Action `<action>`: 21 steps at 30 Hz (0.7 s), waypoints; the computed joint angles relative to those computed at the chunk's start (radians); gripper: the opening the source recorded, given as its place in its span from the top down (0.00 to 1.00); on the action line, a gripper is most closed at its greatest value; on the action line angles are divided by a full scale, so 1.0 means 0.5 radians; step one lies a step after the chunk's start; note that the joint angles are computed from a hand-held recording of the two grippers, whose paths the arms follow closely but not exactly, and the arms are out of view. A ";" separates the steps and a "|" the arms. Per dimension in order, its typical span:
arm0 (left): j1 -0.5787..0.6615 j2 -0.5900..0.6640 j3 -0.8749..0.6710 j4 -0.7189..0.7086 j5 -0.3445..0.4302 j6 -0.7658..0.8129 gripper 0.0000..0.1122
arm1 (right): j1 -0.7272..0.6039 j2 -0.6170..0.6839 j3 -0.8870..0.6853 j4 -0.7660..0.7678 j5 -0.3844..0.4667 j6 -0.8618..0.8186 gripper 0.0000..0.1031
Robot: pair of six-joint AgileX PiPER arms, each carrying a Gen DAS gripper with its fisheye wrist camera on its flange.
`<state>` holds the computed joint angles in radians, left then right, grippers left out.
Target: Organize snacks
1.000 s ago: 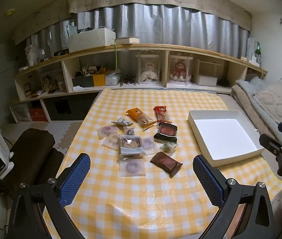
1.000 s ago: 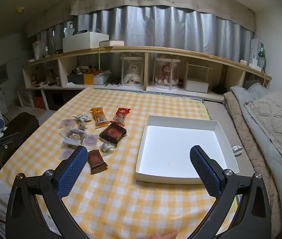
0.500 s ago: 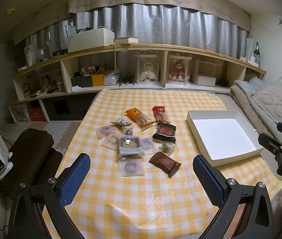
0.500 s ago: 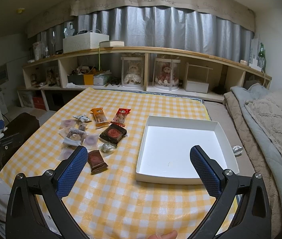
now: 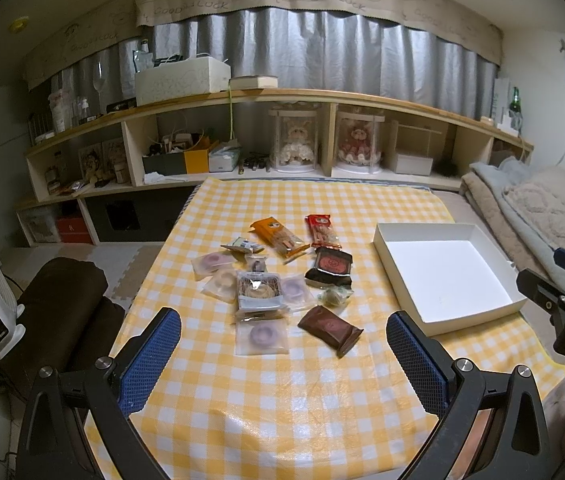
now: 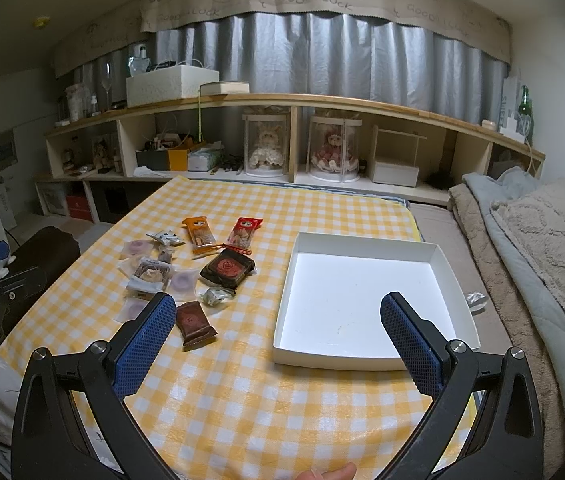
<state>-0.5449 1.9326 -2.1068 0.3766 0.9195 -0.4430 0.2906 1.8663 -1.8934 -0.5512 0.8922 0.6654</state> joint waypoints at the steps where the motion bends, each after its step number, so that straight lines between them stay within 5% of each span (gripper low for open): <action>1: 0.002 -0.003 0.004 -0.004 -0.002 0.003 0.08 | 0.000 0.000 0.000 0.000 0.000 0.000 0.00; 21: -0.026 -0.014 0.010 0.017 0.007 -0.026 0.08 | -0.004 -0.008 0.002 0.009 -0.001 -0.006 0.00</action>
